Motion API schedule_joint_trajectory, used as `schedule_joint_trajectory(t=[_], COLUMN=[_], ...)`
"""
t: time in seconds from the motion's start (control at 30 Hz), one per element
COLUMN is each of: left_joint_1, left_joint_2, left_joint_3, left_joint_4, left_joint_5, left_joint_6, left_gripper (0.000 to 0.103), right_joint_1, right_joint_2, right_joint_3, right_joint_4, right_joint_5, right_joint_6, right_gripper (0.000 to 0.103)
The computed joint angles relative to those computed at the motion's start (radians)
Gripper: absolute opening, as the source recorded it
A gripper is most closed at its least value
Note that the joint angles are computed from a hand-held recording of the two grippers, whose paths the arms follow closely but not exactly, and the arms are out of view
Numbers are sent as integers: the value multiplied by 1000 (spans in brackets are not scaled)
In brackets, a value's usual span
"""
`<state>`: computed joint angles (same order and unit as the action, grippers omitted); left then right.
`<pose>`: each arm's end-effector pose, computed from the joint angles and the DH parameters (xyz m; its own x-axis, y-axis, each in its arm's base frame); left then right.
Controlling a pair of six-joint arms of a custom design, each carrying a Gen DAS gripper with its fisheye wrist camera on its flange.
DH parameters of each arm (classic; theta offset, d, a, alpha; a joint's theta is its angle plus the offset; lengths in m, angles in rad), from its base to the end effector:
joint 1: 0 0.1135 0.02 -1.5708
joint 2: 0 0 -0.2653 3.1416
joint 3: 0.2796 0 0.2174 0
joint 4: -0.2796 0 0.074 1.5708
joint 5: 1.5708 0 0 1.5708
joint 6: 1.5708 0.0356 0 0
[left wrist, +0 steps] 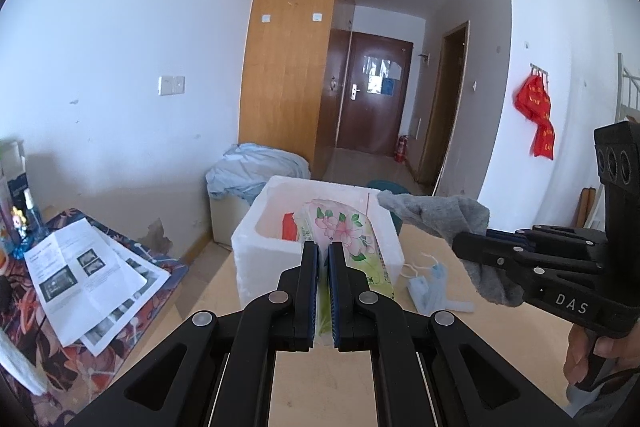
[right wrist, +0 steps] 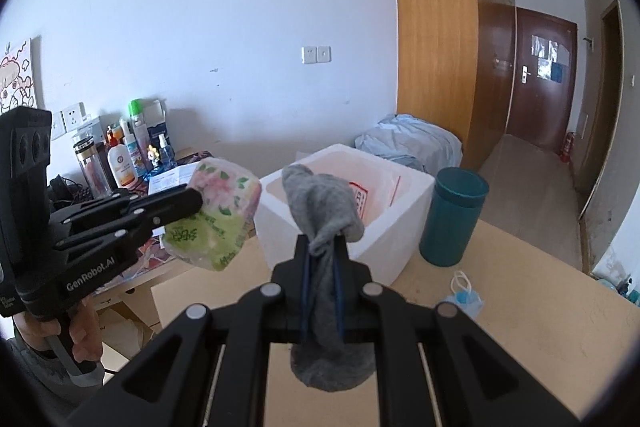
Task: Organize soft objects
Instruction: 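Lower the tissue pack into the white foam box and open the left tool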
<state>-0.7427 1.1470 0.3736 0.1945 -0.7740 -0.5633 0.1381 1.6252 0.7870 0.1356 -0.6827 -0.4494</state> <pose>0.1535 -0.1072 0.1979 -0.3688 -0.1798 -0.9119 -0.1707 0.9775 -0.1236 0.2904 0.0630 0.1975 -0.3229 -0.3852 -0.8645 -0.8038 0.5938 0.0357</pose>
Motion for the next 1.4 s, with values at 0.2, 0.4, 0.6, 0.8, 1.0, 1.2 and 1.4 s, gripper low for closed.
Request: schedule_joint_trajectory(t=[0.2,0.4,0.6,0.8,1.0,1.2,1.4], left_joint_1=[87,176,264,320,339,343,360], left_joint_2=[71,147,244,335,420,466,504], left_joint_3=[40,79,116,182,231,263,302], left_joint_4=[73,126,184,205,238,241,207], left_joint_5=[80,144,223,279,311,301,321], left_joint_6=[72,110,133,154,171,174,163], left_gripper=[6,6,6,6,6,6,13], right_joint_1=[6,3,7,9,6,-1,3], right_joint_2=[44,88,126,165,191,216,238], right_joint_3=[69,126,152,200,217,245,279], right_joint_4=[-30,-42,-25,-38,-37,-51,-75], right_joint_5=[11,18,28,35,35,34,38], right_joint_6=[-4,2,-1,5,7,9,14], right_gripper=[13,13,13,13,13,13,13])
